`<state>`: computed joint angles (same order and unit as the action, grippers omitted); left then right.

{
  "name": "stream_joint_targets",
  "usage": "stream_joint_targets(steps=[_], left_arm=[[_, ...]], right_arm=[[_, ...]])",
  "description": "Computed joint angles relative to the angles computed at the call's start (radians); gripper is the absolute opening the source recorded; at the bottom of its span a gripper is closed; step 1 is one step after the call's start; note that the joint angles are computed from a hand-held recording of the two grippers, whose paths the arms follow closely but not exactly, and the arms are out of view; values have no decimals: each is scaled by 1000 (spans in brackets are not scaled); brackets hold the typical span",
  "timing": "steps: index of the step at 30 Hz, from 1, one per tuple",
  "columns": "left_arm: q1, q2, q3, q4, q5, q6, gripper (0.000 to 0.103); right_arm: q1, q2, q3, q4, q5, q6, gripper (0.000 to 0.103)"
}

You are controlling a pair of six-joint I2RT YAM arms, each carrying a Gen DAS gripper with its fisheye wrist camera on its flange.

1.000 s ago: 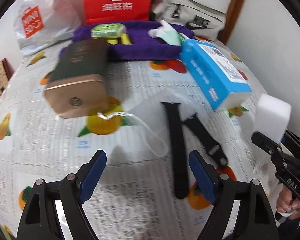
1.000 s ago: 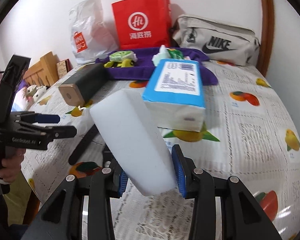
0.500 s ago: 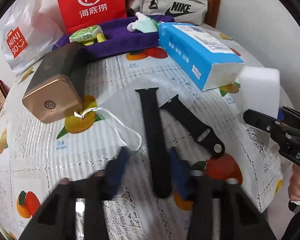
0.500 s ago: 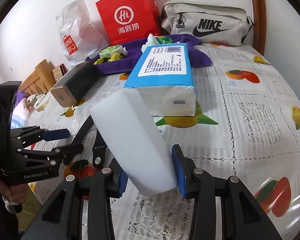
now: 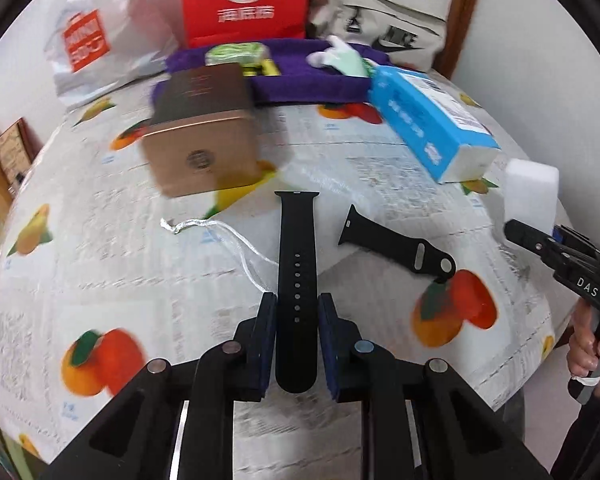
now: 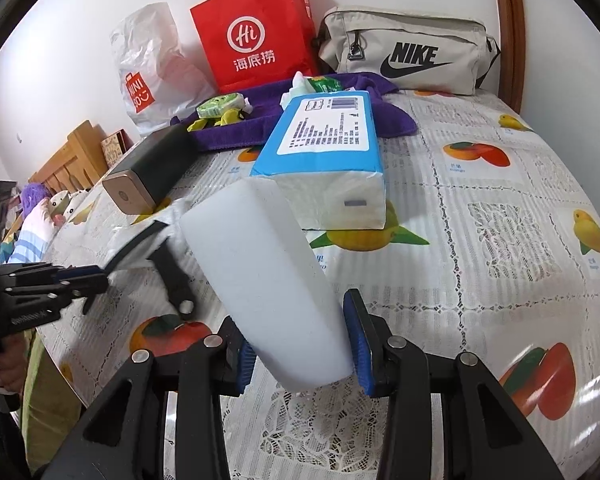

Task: Organize soft objects
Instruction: 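Grasp the black watch strap with the left tool while the right holds the sponge, then carry the sponge block and watch strap over the purple towel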

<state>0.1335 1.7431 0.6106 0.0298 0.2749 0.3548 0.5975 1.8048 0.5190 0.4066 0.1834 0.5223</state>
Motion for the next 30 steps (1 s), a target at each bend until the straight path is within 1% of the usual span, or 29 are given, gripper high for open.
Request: stream_joint_targets(steps=[1, 4, 5, 7, 8, 11, 12, 16, 19, 21, 23, 26, 29, 30], left_arm=[[18, -2, 1, 0, 9, -1, 20], [62, 18, 35, -49, 76, 12, 20], [59, 32, 47, -65, 78, 28, 20], [50, 48, 53, -61, 66, 20, 20], [54, 51, 57, -64, 81, 18, 21], [71, 37, 64, -80, 118, 10, 32], [69, 32, 67, -71, 119, -1, 33], [11, 60, 94, -27, 70, -25, 33], [-28, 97, 123, -17, 46, -34, 33], [-59, 137, 152, -15, -6, -53, 33], [-74, 165, 157, 19, -46, -61, 33], [-78, 160, 147, 35, -65, -53, 27], [-78, 163, 151, 30, -66, -34, 27], [-78, 164, 151, 31, -68, -27, 30]], right_arm=[[0, 2, 2, -2, -2, 0, 40], [6, 5, 7, -2, -5, -2, 40], [9, 8, 11, -4, -6, -3, 40], [10, 17, 19, -5, -12, -5, 40], [12, 23, 26, -10, -15, -6, 40], [15, 33, 33, -18, -14, -12, 40], [13, 36, 34, -19, -15, -13, 40], [-5, 49, 36, -7, -37, -8, 40], [-6, 53, 40, -15, -33, -10, 40], [-6, 56, 42, -22, -26, -10, 40], [-11, 56, 44, -26, -25, -8, 40], [-12, 53, 49, -34, -16, -20, 40], [-16, 60, 58, -38, -21, -29, 40], [-16, 63, 59, -30, -19, -33, 40]])
